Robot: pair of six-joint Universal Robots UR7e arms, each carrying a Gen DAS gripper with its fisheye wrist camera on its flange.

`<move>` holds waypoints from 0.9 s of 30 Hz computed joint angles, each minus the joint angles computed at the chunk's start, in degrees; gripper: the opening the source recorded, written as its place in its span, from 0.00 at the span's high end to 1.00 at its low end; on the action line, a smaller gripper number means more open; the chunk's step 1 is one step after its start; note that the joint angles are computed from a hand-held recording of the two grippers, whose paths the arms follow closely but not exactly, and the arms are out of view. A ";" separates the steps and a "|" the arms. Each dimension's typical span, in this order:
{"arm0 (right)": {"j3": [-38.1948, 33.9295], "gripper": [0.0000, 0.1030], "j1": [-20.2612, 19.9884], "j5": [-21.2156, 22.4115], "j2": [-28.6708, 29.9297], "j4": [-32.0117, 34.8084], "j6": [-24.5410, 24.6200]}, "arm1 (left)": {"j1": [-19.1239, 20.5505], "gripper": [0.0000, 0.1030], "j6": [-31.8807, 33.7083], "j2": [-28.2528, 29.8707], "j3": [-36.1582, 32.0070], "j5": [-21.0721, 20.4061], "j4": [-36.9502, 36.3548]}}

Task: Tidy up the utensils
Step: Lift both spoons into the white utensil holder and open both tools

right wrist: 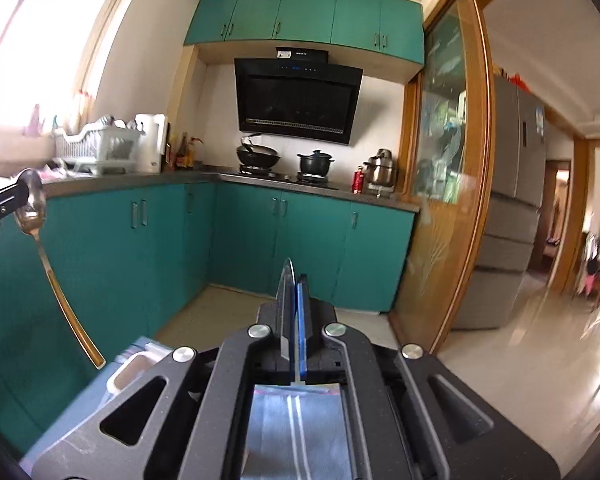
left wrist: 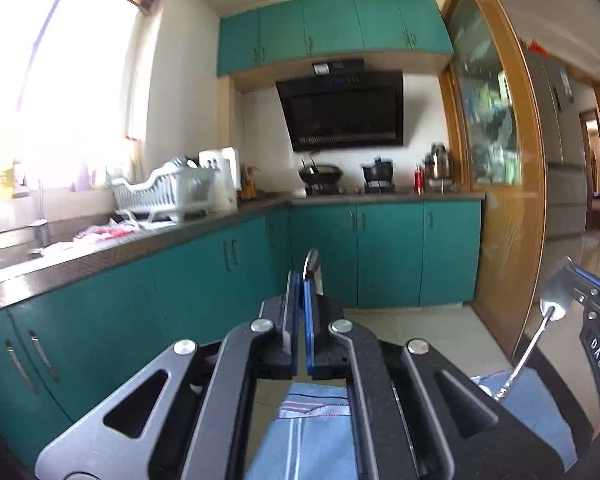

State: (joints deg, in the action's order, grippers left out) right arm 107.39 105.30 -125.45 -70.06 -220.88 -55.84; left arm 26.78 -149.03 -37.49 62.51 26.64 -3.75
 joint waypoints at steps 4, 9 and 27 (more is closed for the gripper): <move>-0.82 0.98 -2.44 0.26 2.53 1.92 0.40 | 2.55 0.98 -4.58 5.98 -7.51 0.68 8.11; 0.46 0.98 -3.89 0.74 3.28 4.37 1.82 | 4.53 0.98 -12.64 9.69 -11.31 2.44 16.81; 14.83 0.59 -3.35 3.86 -12.19 12.69 18.79 | 2.55 0.54 -36.37 -0.30 4.86 4.35 25.82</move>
